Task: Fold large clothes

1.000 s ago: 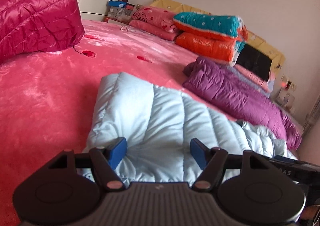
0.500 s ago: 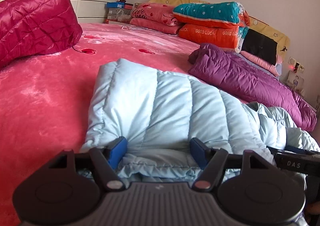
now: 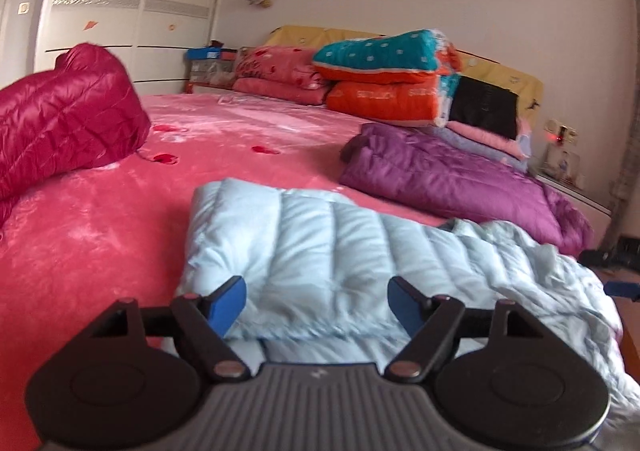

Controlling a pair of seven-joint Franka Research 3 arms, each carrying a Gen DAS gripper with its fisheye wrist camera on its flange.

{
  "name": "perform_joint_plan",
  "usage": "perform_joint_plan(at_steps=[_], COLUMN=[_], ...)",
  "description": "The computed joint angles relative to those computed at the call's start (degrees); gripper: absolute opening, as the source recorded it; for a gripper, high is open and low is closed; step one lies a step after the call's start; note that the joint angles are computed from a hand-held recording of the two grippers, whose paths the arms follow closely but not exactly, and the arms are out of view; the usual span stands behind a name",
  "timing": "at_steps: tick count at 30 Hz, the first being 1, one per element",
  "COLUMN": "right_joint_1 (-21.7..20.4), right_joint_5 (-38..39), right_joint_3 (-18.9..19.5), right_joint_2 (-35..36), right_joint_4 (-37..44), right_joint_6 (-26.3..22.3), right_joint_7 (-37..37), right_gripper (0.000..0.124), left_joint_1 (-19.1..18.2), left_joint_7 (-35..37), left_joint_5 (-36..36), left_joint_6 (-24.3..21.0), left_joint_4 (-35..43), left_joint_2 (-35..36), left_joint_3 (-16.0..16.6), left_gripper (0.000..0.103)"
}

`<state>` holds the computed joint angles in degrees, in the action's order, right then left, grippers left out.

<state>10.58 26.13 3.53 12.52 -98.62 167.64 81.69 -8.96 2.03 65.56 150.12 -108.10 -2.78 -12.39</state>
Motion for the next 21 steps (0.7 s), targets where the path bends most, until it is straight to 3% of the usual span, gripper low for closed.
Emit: perform_joint_plan(at_steps=[6,15,21], right_joint_1=[-4.0,-9.2,-13.7], right_joint_5=[8.9,12.0,30.6], right_joint_3=[-1.5,-6.5,-5.6], right_joint_2=[-6.4,-8.3,-6.8], right_joint_4=[-7.1,-13.7,-13.0], right_joint_6=[1.7,1.7,-1.1], right_joint_7=[0.5,10.7,5.8], right_gripper=[0.103,0.103,0.103], left_joint_1=[-2.0,-6.8,-9.9], left_joint_7=[3.5,9.9,12.9], left_joint_5=[-4.3,-8.0,-9.6], left_joint_6=[-0.2,-2.1,-4.0], left_joint_4=[1.3,5.1,8.8], left_joint_2=[-0.1,1.5,3.7], left_joint_3=[-1.5,-3.8,-4.2], left_gripper=[0.078,0.08,0.086])
